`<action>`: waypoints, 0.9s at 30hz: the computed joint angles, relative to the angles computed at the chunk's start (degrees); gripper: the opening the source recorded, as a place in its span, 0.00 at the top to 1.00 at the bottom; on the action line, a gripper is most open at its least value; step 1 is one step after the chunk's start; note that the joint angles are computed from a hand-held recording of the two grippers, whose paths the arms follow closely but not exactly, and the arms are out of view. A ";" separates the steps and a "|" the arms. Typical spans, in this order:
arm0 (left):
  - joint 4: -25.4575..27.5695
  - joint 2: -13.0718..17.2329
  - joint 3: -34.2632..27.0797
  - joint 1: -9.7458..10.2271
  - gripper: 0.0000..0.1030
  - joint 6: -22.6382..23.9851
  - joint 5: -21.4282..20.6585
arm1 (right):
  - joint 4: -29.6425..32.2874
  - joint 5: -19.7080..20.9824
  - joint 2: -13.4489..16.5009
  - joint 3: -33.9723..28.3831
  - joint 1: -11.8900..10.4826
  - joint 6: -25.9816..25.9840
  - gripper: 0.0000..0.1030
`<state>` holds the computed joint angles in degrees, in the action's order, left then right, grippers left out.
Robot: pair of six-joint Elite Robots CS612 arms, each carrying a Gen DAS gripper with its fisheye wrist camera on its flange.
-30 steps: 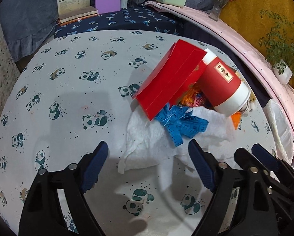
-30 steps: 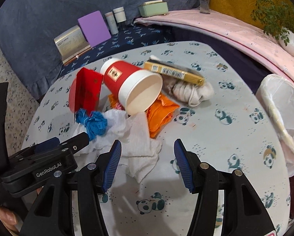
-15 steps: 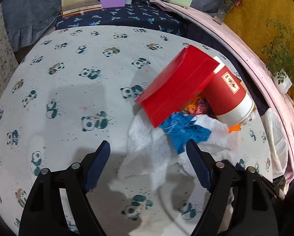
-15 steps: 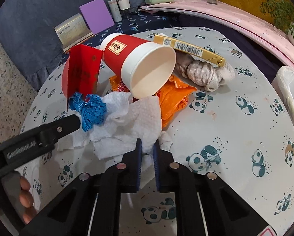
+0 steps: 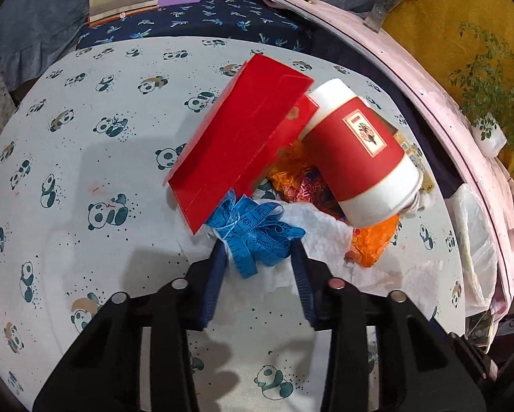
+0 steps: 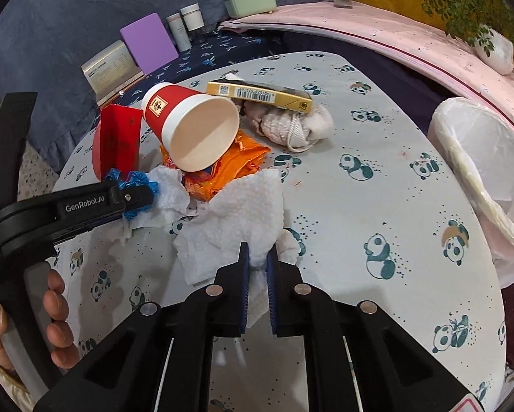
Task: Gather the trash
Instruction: 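Grasp the blue gloves with the left tool while the right tool grasps the white tissue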
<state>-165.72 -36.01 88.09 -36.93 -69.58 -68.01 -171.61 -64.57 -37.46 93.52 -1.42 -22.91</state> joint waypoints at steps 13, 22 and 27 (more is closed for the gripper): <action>-4.82 -2.95 4.73 -2.65 0.77 1.74 1.81 | -4.21 3.34 -2.11 2.93 -1.15 0.44 0.91; -8.25 -2.93 4.95 -4.63 0.76 6.07 0.22 | -7.47 4.49 -3.86 5.39 -2.41 1.33 0.91; -7.15 -2.41 4.22 -4.84 0.70 5.43 -0.43 | -7.85 4.51 -4.14 6.05 -2.88 1.30 0.91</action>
<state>-172.87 -38.42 92.31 -41.77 -64.16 -68.44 -179.46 -60.06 -41.61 99.57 -4.29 -21.61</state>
